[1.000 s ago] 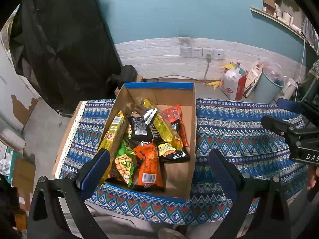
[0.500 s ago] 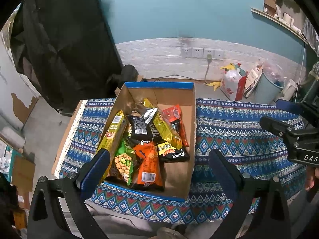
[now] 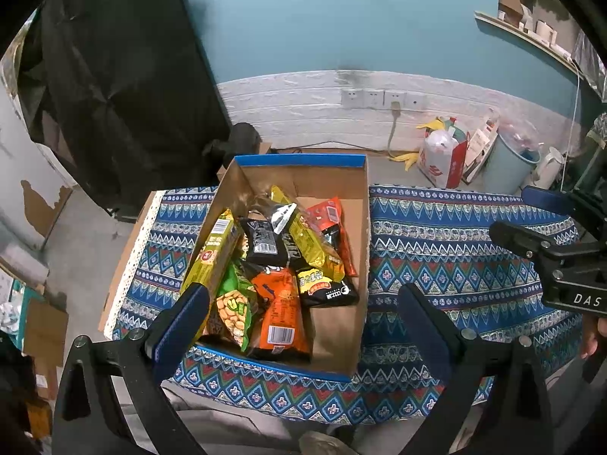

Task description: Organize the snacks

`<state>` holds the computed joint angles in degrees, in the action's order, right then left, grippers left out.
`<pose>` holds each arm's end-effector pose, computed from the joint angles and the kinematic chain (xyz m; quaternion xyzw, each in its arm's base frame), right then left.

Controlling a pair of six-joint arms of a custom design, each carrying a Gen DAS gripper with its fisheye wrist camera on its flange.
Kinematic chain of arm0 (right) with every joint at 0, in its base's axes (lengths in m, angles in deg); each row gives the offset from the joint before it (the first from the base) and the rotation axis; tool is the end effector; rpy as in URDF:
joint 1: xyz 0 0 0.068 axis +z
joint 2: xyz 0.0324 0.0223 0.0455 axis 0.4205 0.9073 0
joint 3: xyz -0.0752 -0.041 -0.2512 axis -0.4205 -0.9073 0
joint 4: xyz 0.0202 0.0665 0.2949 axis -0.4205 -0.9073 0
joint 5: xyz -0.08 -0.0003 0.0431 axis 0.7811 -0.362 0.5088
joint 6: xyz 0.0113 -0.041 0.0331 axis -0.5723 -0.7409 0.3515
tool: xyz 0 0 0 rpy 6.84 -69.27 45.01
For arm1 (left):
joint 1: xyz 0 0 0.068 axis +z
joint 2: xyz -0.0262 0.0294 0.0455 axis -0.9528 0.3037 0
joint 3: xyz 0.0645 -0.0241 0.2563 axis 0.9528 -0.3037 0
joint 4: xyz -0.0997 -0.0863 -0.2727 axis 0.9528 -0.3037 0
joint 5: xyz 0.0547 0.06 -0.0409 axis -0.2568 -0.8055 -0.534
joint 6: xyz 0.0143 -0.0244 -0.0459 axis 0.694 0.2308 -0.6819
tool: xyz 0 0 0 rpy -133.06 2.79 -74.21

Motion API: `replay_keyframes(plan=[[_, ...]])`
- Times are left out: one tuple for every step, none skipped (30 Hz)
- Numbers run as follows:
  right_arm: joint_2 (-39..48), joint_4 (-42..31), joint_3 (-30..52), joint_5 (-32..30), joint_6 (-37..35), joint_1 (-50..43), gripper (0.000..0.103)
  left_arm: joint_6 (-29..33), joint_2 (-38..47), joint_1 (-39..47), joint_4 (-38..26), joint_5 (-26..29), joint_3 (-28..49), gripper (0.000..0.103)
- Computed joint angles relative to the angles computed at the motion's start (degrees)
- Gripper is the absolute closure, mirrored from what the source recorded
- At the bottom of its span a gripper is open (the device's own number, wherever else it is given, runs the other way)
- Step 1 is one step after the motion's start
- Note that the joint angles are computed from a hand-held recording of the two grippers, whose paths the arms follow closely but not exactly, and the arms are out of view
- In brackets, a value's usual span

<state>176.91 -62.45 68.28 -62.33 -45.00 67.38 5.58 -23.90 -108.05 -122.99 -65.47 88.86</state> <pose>0.3034 0.2751 0.1975 -0.2572 0.9049 0.1217 0.3165 0.2111 -0.1305 0.2509 -0.0629 0.9489 0.0885 0.2962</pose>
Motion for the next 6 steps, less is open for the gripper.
replay_keyframes(plan=[[-0.1, -0.1, -0.1, -0.1, -0.1, -0.1, 0.023, 0.1, 0.0, -0.1, 0.1, -0.1, -0.1, 0.003], [0.0, -0.1, -0.1, -0.1, -0.1, -0.2, 0.023, 0.1, 0.0, -0.2, 0.0, -0.2, 0.0, 0.003], [-0.1, -0.1, -0.2, -0.1, -0.2, -0.3, 0.023, 0.0, 0.0, -0.2, -0.1, -0.3, 0.0, 0.003], [-0.2, -0.2, -0.3, -0.1, -0.2, -0.3, 0.023, 0.0, 0.0, -0.3, 0.0, -0.2, 0.0, 0.003], [-0.3, -0.1, -0.5, -0.1, -0.3, -0.3, 0.023, 0.1, -0.1, -0.3, 0.2, -0.1, -0.1, 0.003], [-0.5, -0.1, -0.7, -0.1, -0.4, -0.4, 0.023, 0.0, 0.0, -0.2, 0.1, 0.0, -0.1, 0.003]])
